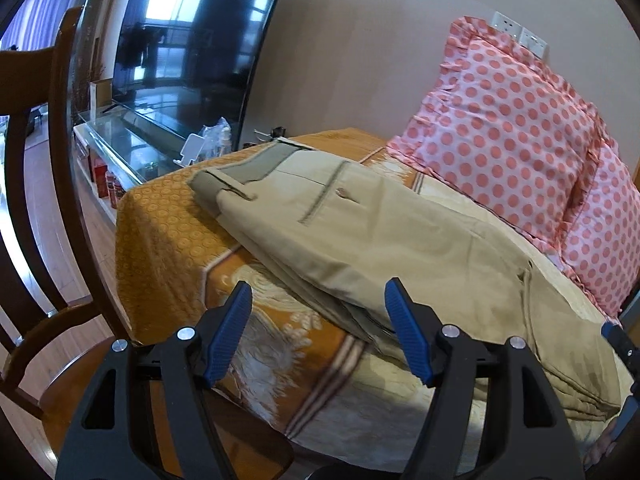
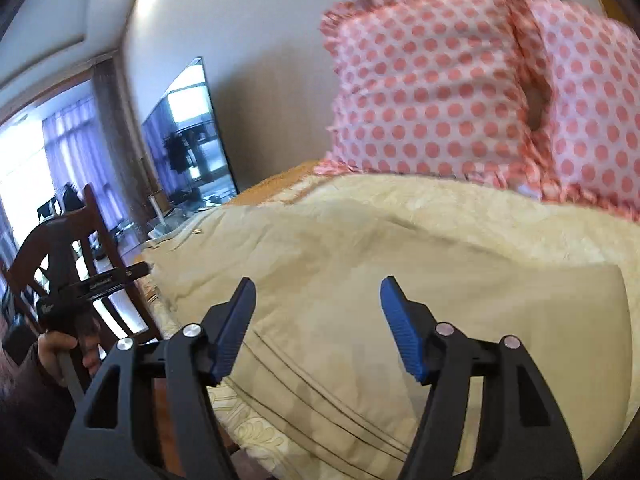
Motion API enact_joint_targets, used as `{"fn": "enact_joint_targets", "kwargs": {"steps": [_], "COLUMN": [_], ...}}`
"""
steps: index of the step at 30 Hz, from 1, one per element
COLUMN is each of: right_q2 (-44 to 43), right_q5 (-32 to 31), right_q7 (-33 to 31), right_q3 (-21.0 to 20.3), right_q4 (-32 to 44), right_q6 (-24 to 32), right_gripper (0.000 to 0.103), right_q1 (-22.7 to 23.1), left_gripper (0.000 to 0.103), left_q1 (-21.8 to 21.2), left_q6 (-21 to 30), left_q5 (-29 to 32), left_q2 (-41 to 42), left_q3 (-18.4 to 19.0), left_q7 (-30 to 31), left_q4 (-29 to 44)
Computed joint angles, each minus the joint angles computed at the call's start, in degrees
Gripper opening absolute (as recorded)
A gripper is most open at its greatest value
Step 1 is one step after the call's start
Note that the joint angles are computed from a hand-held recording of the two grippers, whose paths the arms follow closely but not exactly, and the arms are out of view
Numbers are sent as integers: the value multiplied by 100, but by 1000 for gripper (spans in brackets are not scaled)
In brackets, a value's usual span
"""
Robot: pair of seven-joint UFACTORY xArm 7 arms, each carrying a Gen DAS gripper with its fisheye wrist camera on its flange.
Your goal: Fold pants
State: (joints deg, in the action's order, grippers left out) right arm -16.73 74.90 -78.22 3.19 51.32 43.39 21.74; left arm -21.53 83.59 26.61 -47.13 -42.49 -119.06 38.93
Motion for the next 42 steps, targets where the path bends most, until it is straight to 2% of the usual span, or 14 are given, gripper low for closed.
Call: {"fn": "enact_joint_targets", "kwargs": {"steps": [5, 7, 12, 15, 18, 21, 23, 26, 28, 30, 32, 36, 39, 42], "right_q2": [276, 375, 559, 621, 577, 533, 502, 444, 403, 379, 354, 302, 264, 248], "right_q5": [-332, -396, -377, -337, -259, -165, -122, -19, 58, 133, 175, 356, 545, 707], "right_q7": [560, 674, 722, 704, 619, 515, 470, 348, 239, 167, 123, 2, -83, -133], "right_q3": [91, 79, 71, 101, 91, 62, 44, -13, -60, -121, -165, -292, -420, -536], "right_q4": [103, 126, 173, 189, 152, 115, 91, 45, 9, -7, -21, -49, -61, -61], "right_q6": [-301, -324, -256, -229, -130, -28, 46, 223, 368, 551, 676, 921, 1078, 1075], "right_gripper": [65, 65, 67, 67, 68, 69, 69, 70, 70, 71, 71, 72, 73, 73], "right_q1": [-87, -108, -163, -190, -216, -246, -270, -316, -353, -406, -471, -632, -809, -1022], "left_gripper": [70, 70, 70, 77, 78, 78, 76, 53, 14, 8, 6, 4, 3, 1], "left_q1": [-130, -80, -106, -76, -42, 63, 130, 194, 191, 289, 632, 1312, 1850, 2370], "left_q6": [-444, -530, -1101, -1564, -1990, -2122, -2037, -1904, -1999, -2102, -1913, -1832, -2219, -3072], "left_q5": [7, 25, 43, 25, -73, -308, -484, -768, -910, -929, -819, -377, 71, 649], "left_q2": [-283, -332, -698, -1031, -1631, -2169, -2584, -3159, -3451, -3440, -2796, -1817, -792, 641], "left_q3": [303, 276, 456, 610, 825, 911, 948, 959, 1114, 1248, 1304, 1055, 739, 163], "left_q7": [-13, -56, -143, -165, -256, -300, -329, -446, -396, -90, 583, 1573, 2274, 2893], "left_q4": [-411, -473, -793, -1056, -1463, -1735, -1910, -2170, -2381, -2412, -1855, -699, 385, 1661]}}
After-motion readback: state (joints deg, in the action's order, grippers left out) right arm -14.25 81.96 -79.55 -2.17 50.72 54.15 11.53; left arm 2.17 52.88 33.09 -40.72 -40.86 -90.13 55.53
